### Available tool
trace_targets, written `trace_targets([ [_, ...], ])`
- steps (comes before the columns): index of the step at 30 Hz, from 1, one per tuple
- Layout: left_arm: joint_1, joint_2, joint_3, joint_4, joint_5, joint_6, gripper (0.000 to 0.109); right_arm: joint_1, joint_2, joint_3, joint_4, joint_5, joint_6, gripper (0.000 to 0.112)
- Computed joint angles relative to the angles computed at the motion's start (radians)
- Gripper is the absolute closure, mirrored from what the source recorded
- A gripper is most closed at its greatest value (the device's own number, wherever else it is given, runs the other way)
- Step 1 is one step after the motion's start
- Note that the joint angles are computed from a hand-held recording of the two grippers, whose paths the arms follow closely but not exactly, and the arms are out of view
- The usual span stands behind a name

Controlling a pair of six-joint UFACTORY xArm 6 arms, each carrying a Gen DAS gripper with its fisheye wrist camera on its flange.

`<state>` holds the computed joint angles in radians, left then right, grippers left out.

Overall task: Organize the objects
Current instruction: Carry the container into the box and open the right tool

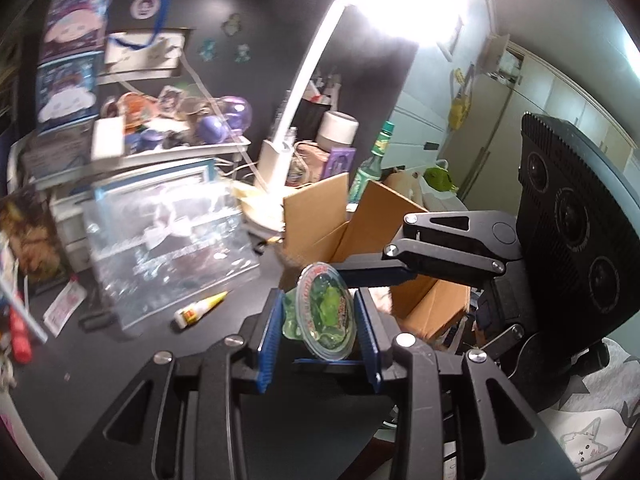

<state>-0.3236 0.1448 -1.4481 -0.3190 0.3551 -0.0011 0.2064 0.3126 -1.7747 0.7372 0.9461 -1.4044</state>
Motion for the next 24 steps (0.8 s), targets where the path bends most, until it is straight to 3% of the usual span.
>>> trace_targets([
  [7,-0.009,0.183,-0.258,-0.148,0.105,0.15,0.076,-0.062,0.087,-0.126,-0.031,0.036,0.088,0.071],
  [11,-0.006,0.267,-0.389,-0.204,0.162,0.184,0.077,-0.101,0.162,-0.248,-0.024,0.12,0.145,0.071],
  [18,-0.008,0.345,-0.527,-0.149,0.224,0.138,0.078,-0.133,0.247,-0.397,-0.009,0.209,0.201,0.071],
  [24,-0.011,0.488,-0.761,-0.066,0.352,0.063,0.078,-0.16,0.33,-0.526,-0.031,0.262,0.239,0.072],
])
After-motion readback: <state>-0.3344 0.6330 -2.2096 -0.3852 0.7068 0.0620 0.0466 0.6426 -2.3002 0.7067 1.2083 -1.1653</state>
